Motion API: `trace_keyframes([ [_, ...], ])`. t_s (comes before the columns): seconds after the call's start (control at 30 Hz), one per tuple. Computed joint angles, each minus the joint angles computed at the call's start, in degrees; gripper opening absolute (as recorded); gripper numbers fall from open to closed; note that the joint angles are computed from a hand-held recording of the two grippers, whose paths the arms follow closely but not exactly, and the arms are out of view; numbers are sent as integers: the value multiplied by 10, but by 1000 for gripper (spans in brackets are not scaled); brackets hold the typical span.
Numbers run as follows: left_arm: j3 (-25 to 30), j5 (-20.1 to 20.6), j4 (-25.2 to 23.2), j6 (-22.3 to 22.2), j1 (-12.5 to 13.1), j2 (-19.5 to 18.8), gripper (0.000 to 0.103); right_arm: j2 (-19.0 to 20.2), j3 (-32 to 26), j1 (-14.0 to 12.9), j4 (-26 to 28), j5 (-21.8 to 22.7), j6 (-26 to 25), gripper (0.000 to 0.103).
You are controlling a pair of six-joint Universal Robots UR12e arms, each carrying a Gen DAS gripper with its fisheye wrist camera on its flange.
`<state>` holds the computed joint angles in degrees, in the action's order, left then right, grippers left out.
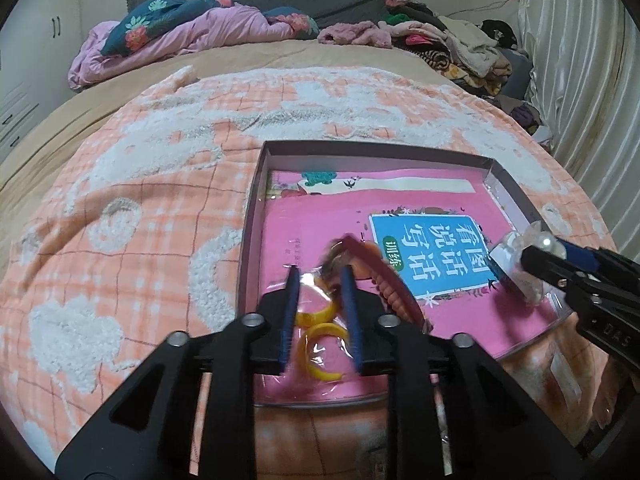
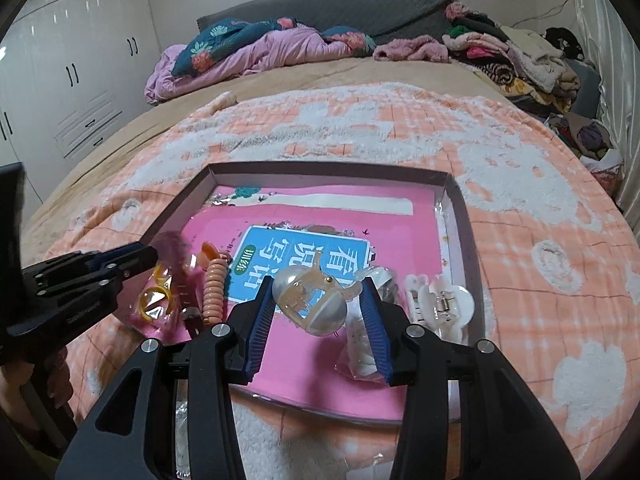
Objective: Organize jewelry
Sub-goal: 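Release watch into pink box with left tool while right tool releases ornament there, then move both open tools back toward the earring card and clear bags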
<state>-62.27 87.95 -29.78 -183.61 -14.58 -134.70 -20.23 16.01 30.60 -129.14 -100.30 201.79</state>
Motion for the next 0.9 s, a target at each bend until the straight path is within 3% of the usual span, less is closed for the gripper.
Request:
trace_keyframes([
  [0.13, -5, 2, 7, 2, 0, 5, 20, -4, 9, 0, -2, -3, 10, 43],
  [0.27, -12, -2, 13, 1, 0, 10, 25, -29, 61, 1, -43, -14, 19, 60],
  [0.53, -27, -6, 34, -1, 0, 23, 38, -88, 167, 7, -136, -48, 16, 72],
  [0.77, -45, -7, 55, -5, 0, 39, 71, -125, 230, 13, -200, -66, 5, 84],
  [0.9, -59, -2, 67, -3, -2, 49, 81, -141, 258, 15, -223, -67, 3, 85],
])
